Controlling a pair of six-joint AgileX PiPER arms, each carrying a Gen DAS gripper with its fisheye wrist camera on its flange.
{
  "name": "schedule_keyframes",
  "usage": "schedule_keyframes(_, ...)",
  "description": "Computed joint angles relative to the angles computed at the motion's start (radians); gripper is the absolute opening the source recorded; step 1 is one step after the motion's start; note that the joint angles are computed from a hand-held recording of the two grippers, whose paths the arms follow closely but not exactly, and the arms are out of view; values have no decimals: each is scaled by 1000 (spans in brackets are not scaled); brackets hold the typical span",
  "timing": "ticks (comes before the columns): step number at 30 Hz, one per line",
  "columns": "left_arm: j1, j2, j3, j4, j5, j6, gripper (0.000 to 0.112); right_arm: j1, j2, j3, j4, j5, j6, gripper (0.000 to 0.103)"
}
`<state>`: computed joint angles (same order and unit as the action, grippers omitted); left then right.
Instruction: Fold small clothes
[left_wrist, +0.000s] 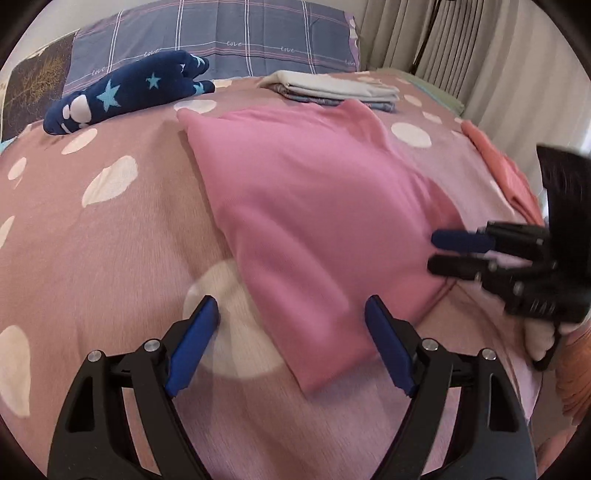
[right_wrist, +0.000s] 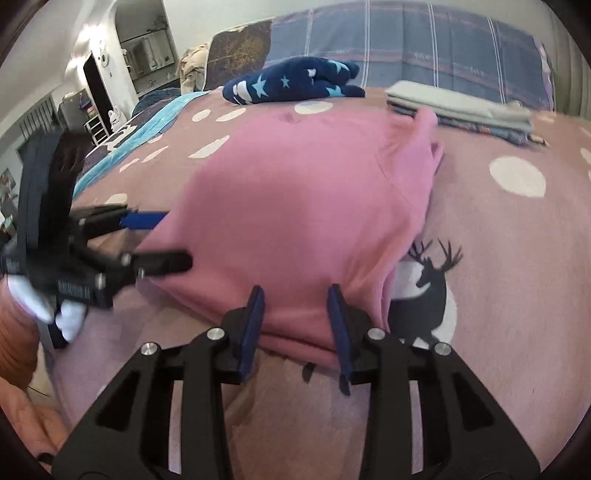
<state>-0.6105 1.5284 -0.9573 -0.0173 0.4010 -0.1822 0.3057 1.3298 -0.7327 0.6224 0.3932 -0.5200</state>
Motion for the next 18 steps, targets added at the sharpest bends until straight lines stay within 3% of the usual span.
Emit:
schedule_keyframes(6,-25,-47,19,113,21,-146,82,14,-22,-9,-78,8,145,39)
schedule_keyframes(11,-53,-104,21,295,-9,-317,82,-91,-126,-4,33,68,70,45)
schedule_keyframes(15,-37,-87,-37,307,4,-320,82,-189,-94,-65,100,118,25,57)
schedule_keyframes(18,-36,-62,-69,327,18,-326,82,-212,-38,-106,77,125,56,58)
